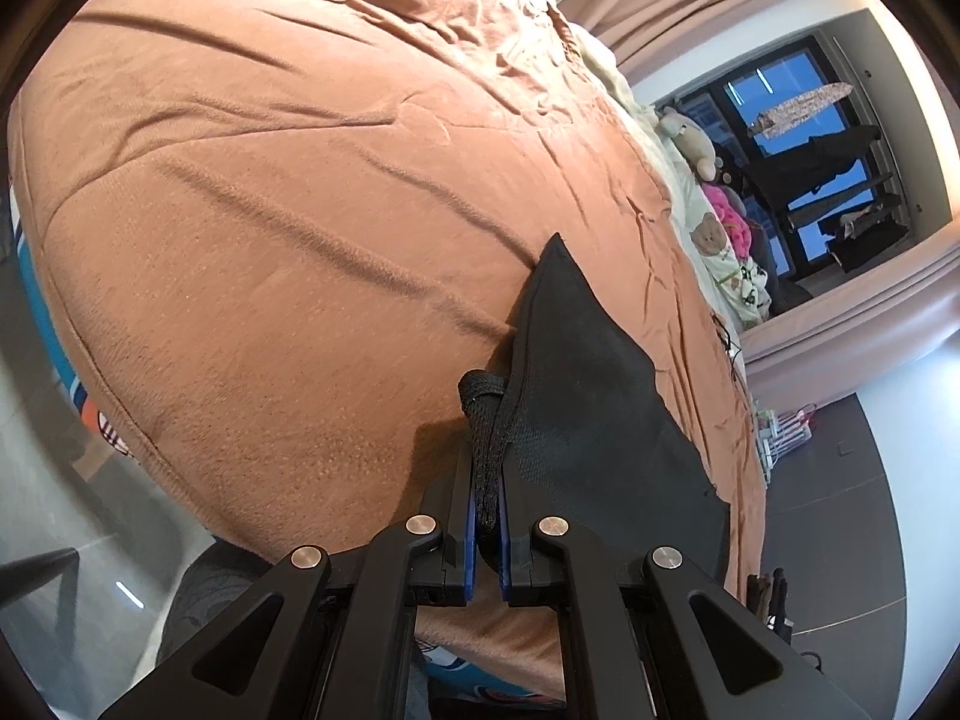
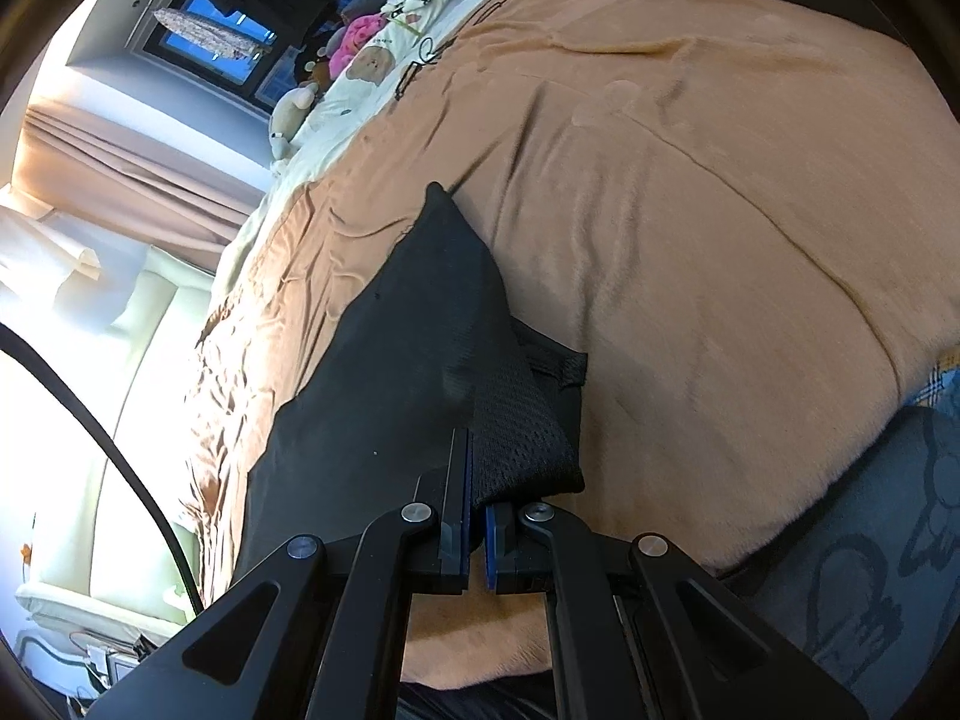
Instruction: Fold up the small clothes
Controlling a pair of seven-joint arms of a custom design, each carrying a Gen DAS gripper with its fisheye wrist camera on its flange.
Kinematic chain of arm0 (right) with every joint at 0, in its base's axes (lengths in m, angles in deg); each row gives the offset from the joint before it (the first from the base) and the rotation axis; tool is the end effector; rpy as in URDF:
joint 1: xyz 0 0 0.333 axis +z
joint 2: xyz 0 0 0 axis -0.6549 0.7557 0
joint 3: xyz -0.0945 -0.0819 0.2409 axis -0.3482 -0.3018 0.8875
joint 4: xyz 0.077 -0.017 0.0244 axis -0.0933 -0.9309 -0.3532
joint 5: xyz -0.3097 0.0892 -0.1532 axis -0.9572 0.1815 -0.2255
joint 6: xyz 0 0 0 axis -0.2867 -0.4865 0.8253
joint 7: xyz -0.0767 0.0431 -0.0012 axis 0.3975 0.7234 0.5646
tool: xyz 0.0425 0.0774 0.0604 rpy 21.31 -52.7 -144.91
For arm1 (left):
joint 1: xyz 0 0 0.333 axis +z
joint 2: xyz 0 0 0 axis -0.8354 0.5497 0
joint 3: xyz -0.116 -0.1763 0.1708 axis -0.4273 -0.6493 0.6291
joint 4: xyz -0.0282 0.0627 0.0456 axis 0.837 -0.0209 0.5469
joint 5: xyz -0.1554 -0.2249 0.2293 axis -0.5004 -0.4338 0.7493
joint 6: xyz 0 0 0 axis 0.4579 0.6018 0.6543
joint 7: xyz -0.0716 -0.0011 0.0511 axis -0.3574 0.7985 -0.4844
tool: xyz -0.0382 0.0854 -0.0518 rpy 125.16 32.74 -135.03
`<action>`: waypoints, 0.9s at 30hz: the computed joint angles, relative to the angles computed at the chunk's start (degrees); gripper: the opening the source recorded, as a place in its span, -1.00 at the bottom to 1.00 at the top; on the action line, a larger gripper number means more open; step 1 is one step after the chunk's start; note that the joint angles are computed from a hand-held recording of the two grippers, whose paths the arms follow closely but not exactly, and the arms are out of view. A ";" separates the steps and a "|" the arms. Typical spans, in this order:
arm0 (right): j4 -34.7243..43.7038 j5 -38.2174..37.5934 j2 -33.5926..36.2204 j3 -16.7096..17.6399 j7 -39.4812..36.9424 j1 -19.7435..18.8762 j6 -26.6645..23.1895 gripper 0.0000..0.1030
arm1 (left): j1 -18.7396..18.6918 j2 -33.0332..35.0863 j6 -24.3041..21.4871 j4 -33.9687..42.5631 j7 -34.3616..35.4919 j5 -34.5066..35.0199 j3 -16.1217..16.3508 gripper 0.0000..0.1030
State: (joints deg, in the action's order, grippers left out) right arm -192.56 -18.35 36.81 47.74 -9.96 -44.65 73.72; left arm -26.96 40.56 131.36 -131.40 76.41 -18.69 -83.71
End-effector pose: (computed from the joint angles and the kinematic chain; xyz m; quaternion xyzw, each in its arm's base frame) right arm 0.5944 -0.0639 0.4462 -0.4982 0.7507 0.0298 0.4328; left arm 0.4546 -0.1226 0.4007 -0.8641 0.2694 -0.4200 0.0658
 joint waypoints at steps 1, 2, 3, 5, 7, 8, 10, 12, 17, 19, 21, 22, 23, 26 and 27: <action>-0.17 -0.45 -0.09 -0.10 0.38 0.03 0.06 -1.00 | -0.81 0.58 0.09 0.16 0.29 0.25 0.80 -0.91; -0.39 -1.03 -0.28 -0.20 0.82 0.08 0.09 -1.00 | -1.93 0.83 0.32 -0.07 0.38 0.26 1.80 -0.90; -0.48 -2.31 -0.40 -0.44 2.07 0.11 -0.28 -1.00 | -3.62 1.45 0.54 -0.08 0.59 0.20 3.44 -0.90; -0.71 -3.33 -0.62 -0.77 3.58 -0.15 -1.66 -0.99 | -6.70 2.13 0.66 -0.31 1.37 -0.43 6.35 -0.90; -0.92 -5.59 -1.11 -1.23 5.60 -0.28 -2.86 -0.98 | -8.60 2.68 1.25 -0.67 2.08 -1.16 8.03 -0.86; -1.01 -7.73 -1.50 -1.46 6.88 -0.11 -2.88 -0.94 | -9.58 2.88 1.81 -1.01 2.46 -1.58 8.92 -0.84; -2.29 -9.90 -3.14 -1.69 7.44 0.10 -2.00 -0.90 | -11.58 3.18 2.76 -1.61 3.11 -2.24 10.88 -0.73; -3.71 -12.14 -5.17 -1.85 7.63 0.47 -0.57 -0.77 | -12.18 3.04 4.25 -2.65 4.16 -3.90 11.21 -0.57; -8.65 -16.69 -10.67 -2.05 8.94 1.76 5.80 -0.19 | -14.12 3.36 8.56 -4.48 7.65 -8.74 11.96 -0.26; -9.99 -17.04 -12.46 -2.07 8.56 2.22 6.89 -0.17 | -16.02 3.74 9.40 -4.48 7.92 -8.90 13.56 -0.19; -10.79 -16.18 -13.60 -1.95 6.32 3.00 7.30 -0.17 | -18.14 4.64 10.88 -4.35 7.29 -8.23 15.58 -0.18; -11.03 -15.69 -14.05 -1.80 5.23 3.50 7.45 -0.17 | -19.21 5.29 11.79 -4.19 6.63 -7.55 16.67 -0.18; -11.29 -15.18 -14.48 -1.68 4.23 3.98 7.61 -0.17 | -20.03 5.64 12.28 -4.18 6.62 -7.64 17.31 -0.18; -11.63 -14.81 -15.19 -1.26 1.31 5.40 7.81 -0.17 | -22.12 6.31 13.02 -4.23 7.74 -8.86 18.84 -0.18; -11.11 -14.98 -14.82 -0.99 0.69 5.94 7.40 -0.17 | -22.76 6.44 13.07 -4.22 8.31 -9.48 19.30 -0.18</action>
